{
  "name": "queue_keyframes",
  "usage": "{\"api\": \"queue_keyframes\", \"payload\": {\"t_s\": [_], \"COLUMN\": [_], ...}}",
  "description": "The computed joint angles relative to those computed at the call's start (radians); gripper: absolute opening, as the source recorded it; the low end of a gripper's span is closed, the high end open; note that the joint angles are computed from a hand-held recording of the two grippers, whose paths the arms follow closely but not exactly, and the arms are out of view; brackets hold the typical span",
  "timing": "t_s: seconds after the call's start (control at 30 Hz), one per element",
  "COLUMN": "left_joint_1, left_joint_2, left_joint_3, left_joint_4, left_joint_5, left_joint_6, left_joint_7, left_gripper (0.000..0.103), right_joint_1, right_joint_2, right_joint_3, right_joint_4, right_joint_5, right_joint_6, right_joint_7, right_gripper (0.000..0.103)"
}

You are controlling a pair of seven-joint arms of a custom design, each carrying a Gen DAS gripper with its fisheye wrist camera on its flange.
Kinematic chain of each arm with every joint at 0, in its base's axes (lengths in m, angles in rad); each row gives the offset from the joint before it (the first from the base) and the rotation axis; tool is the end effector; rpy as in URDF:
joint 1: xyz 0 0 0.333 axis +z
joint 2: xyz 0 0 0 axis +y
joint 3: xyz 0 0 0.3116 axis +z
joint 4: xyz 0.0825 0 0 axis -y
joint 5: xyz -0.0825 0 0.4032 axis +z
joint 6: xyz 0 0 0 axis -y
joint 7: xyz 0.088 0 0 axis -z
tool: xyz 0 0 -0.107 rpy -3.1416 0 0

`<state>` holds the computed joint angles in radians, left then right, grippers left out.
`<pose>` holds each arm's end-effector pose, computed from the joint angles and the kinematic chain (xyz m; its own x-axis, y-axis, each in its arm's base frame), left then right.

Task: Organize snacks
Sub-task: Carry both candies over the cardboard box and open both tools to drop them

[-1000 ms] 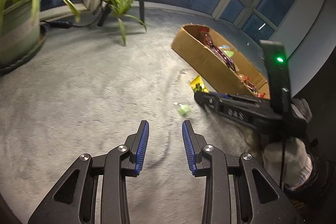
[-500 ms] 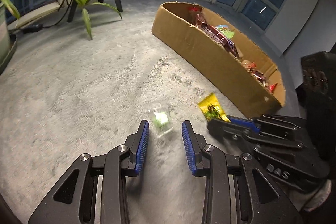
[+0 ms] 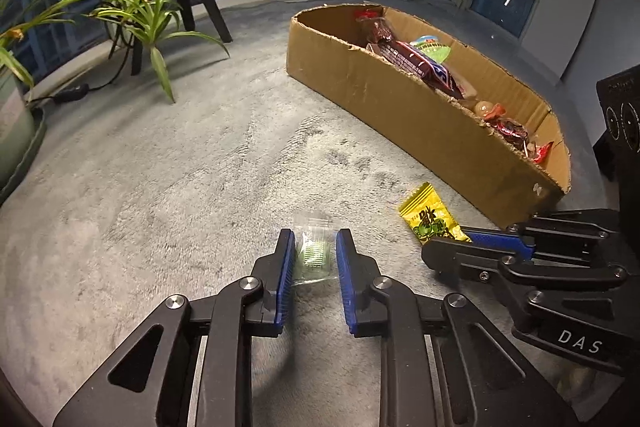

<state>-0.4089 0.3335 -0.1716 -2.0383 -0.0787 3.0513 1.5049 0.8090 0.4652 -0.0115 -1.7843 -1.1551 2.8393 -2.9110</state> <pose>0.5549 -0.3487 0.3428 -0.4413 -0.8845 0.1515 -0.7421 0.2648 -0.6158 0.4488 0.5292 0.3212 0.1307 -0.9542 -0.2690 -0.7367 0.0881 -0.6704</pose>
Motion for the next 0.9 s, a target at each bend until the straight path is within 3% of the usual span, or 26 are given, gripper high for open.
{"api": "queue_keyframes", "payload": {"t_s": [0.13, 0.33, 0.47, 0.57, 0.9], "left_joint_1": [-0.015, -0.092, -0.111, -0.14, -0.155], "left_joint_2": [-0.035, -0.089, -0.099, -0.086, 0.057], "left_joint_3": [0.014, 0.093, 0.113, 0.146, 0.147], "left_joint_4": [-0.03, -0.049, -0.028, 0.012, 0.254], "left_joint_5": [-0.009, 0.086, 0.147, 0.215, 0.266], "left_joint_6": [0.015, 0.028, 0.029, 0.024, -0.034], "left_joint_7": [-0.045, -0.176, -0.257, -0.334, -0.422], "left_gripper": [0.02, 0.02, 0.02, 0.02, 0.02], "right_joint_1": [0.001, -0.016, -0.047, -0.08, -0.191], "right_joint_2": [-0.023, -0.084, -0.142, -0.179, -0.262], "right_joint_3": [-0.009, 0.0, 0.021, 0.042, 0.085], "right_joint_4": [-0.022, -0.067, -0.106, -0.128, -0.181], "right_joint_5": [-0.042, -0.13, -0.185, -0.209, -0.203], "right_joint_6": [0.037, 0.075, 0.081, 0.078, 0.074], "right_joint_7": [0.021, 0.056, 0.064, 0.052, -0.049], "right_gripper": [0.011, 0.011, 0.011, 0.011, 0.011]}}
